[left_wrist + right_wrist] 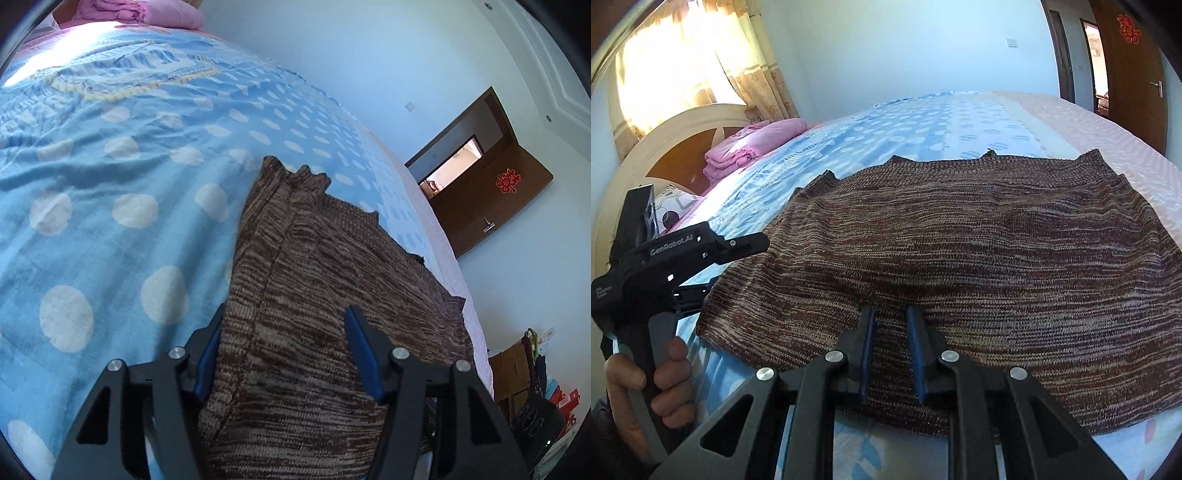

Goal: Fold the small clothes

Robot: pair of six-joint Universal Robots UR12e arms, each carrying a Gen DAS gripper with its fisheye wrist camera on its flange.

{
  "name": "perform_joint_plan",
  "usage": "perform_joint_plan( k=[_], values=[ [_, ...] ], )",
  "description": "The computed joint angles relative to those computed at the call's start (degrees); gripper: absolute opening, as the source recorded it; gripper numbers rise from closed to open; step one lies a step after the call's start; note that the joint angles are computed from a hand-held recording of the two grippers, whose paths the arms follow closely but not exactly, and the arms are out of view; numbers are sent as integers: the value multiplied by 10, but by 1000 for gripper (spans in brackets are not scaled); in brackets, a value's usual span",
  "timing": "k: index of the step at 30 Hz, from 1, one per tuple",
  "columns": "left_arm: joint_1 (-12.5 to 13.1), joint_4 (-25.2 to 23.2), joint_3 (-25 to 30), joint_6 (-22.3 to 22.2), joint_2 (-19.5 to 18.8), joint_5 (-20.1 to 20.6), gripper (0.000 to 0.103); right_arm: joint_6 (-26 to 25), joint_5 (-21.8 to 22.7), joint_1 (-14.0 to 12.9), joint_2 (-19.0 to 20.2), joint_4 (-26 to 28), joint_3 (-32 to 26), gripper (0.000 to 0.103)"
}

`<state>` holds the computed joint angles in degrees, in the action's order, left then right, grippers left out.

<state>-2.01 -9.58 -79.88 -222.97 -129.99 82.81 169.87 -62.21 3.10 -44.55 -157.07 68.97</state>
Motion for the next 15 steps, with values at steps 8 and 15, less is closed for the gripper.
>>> perform_joint_plan(
  k=[8, 15],
  values=[
    [-6, -37, 14, -11, -1, 37, 32, 3, 9, -2, 2, 1, -2, 19],
    [-11, -33, 23, 11, -2, 61, 17, 15, 34, -8, 5, 4, -5, 19]
  ],
)
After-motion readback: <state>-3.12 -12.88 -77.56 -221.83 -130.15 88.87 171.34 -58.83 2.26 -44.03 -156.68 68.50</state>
